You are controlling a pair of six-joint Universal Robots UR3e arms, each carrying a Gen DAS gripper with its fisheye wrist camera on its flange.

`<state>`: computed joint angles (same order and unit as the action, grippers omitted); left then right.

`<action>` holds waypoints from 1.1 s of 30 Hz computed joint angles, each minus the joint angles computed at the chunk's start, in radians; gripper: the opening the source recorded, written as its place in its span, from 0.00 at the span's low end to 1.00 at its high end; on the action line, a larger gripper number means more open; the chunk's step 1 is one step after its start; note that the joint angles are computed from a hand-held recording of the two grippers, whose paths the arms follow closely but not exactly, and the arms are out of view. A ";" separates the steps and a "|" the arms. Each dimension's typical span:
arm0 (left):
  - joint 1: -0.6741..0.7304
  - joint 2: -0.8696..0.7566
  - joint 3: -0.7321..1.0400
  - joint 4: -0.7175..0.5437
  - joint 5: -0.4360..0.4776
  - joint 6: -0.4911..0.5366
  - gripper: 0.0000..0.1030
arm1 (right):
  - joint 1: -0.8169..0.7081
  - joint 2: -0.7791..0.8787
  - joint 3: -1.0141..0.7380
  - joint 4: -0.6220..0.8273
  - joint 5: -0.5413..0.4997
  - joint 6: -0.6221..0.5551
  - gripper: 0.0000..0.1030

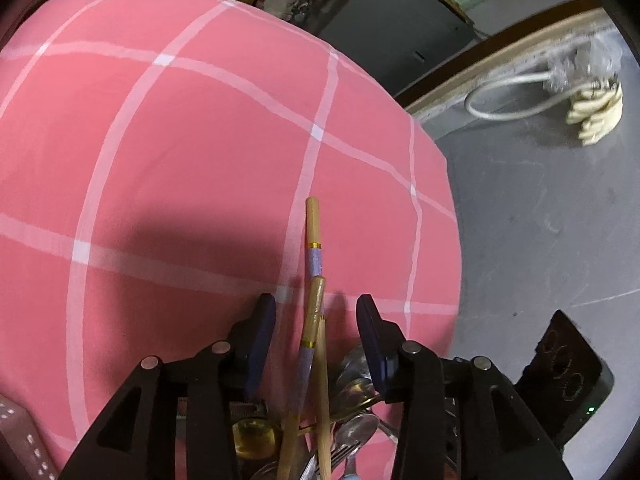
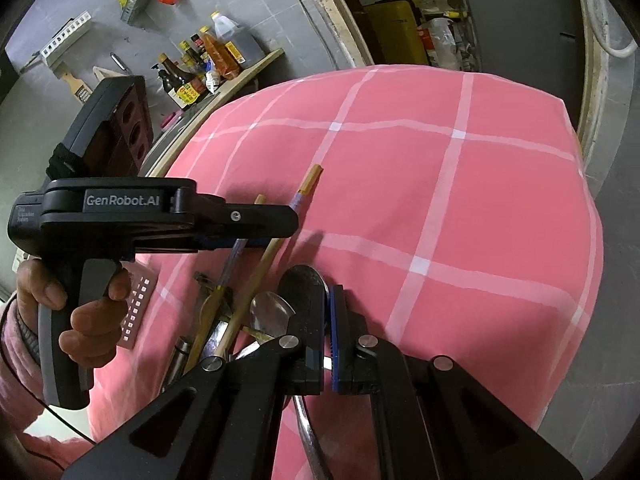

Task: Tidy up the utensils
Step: 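Lift the pair of chopsticks with the left tool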

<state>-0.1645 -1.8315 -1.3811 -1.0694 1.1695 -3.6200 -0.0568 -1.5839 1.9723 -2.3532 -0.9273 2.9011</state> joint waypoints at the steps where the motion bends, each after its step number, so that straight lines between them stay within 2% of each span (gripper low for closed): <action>1: -0.001 0.000 0.005 -0.011 0.006 0.011 0.37 | -0.001 -0.002 0.002 0.000 0.000 0.002 0.03; 4: -0.010 -0.013 0.038 -0.048 0.028 0.038 0.32 | -0.008 -0.018 0.021 -0.002 0.002 0.005 0.03; 6: -0.006 -0.023 0.054 -0.081 0.012 0.050 0.17 | -0.015 -0.028 0.034 -0.001 0.004 0.004 0.03; 10: 0.002 -0.029 0.070 -0.116 0.001 0.065 0.14 | -0.023 -0.038 0.049 -0.002 0.004 0.007 0.03; 12: 0.003 -0.046 0.108 -0.164 0.002 0.079 0.09 | -0.020 -0.039 0.053 -0.010 0.001 0.017 0.03; 16: 0.000 -0.062 0.148 -0.208 0.008 0.099 0.08 | -0.012 -0.043 0.066 -0.039 -0.014 0.043 0.03; 20: 0.014 -0.011 0.058 -0.136 -0.003 0.094 0.07 | -0.005 -0.073 0.100 -0.084 -0.033 0.084 0.03; 24: 0.013 0.081 -0.054 -0.018 0.031 0.062 0.07 | 0.013 -0.121 0.135 -0.138 -0.076 0.133 0.03; 27: 0.008 0.139 -0.102 0.044 0.052 0.077 0.07 | 0.032 -0.139 0.143 -0.170 -0.112 0.165 0.03; 33: 0.036 0.231 -0.180 0.098 0.052 0.082 0.07 | 0.062 -0.161 0.140 -0.191 -0.160 0.225 0.03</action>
